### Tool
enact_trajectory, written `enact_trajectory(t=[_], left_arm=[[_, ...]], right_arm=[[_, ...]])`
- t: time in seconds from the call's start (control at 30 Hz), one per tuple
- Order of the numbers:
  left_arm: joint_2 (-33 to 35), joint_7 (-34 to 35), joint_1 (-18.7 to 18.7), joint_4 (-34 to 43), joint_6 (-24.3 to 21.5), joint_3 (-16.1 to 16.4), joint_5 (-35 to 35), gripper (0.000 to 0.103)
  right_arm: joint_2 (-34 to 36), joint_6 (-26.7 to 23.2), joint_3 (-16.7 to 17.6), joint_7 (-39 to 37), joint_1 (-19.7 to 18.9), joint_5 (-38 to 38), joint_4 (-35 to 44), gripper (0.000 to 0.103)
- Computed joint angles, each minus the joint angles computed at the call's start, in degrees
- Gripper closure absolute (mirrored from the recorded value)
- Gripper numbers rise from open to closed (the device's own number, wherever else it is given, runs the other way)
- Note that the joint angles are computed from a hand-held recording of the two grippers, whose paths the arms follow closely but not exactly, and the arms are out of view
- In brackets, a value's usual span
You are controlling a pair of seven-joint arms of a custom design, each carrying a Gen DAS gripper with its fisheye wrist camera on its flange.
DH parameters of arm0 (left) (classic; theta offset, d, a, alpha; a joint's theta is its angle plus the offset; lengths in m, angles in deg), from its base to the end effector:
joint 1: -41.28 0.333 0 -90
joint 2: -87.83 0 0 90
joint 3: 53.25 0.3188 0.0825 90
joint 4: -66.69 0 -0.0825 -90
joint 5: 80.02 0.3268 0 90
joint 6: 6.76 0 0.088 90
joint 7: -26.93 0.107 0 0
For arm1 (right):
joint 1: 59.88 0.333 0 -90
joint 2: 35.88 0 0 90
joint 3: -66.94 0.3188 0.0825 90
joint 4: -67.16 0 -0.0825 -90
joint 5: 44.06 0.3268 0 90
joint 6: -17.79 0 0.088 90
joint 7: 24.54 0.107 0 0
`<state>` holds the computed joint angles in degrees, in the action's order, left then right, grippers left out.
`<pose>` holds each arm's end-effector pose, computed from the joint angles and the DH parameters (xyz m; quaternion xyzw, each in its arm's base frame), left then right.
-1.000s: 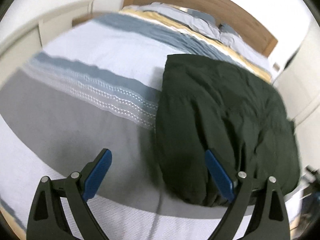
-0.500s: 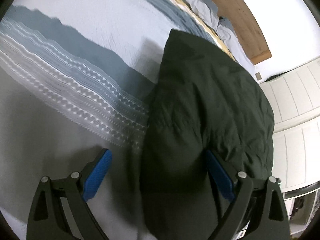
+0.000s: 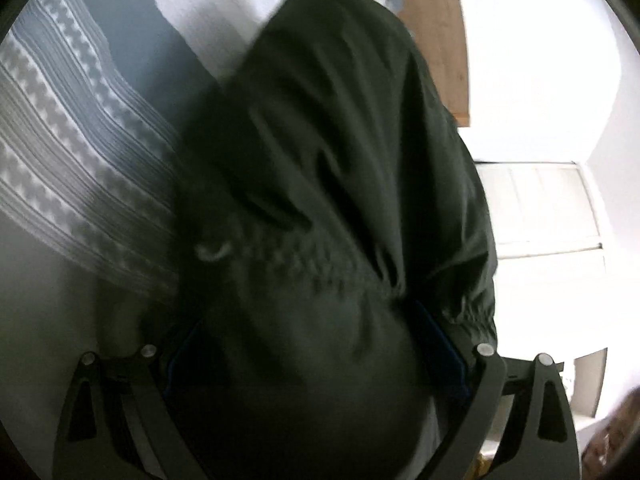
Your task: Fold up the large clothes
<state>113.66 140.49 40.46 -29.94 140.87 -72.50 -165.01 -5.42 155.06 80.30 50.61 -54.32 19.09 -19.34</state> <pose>0.6247 -0.1754 0.4167 0.7195 -0.4245 0.4843 0.2600 0.6531 0.1963 0.4337 -0.5536 0.6752 0.2427 0.4226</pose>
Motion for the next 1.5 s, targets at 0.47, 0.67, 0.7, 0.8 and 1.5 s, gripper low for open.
enact_trajectory(t=[0.47,0.67,0.7,0.8,1.5], left_arm=[[5.21,-23.98,-5.40,8.20,2.18,1.02,26.99,0.012],[3.49,-28.76,-6.02,8.55,8.25,-2.40,30.78,0.068],[3.19,-29.48,-6.10,8.37,9.08,-2.75,31.35,0.072],[1.42,-31.86,-6.91,7.05,14.04,-4.08,31.34,0.079],[-16.97,-24.29,-7.02,1.03,14.01,-3.64,27.63,0.082]], right_arm=[[4.07,2.86,-0.43,7.33,3.33,-6.03,5.14,0.005],[3.79,4.87,1.31,9.48,4.24,-8.63,7.69,0.059],[4.14,4.67,1.01,11.00,5.02,-10.17,9.11,0.061],[4.72,4.49,0.29,14.73,6.78,-14.88,13.08,0.067],[-9.35,12.15,4.90,10.77,7.98,-14.22,8.09,0.072]])
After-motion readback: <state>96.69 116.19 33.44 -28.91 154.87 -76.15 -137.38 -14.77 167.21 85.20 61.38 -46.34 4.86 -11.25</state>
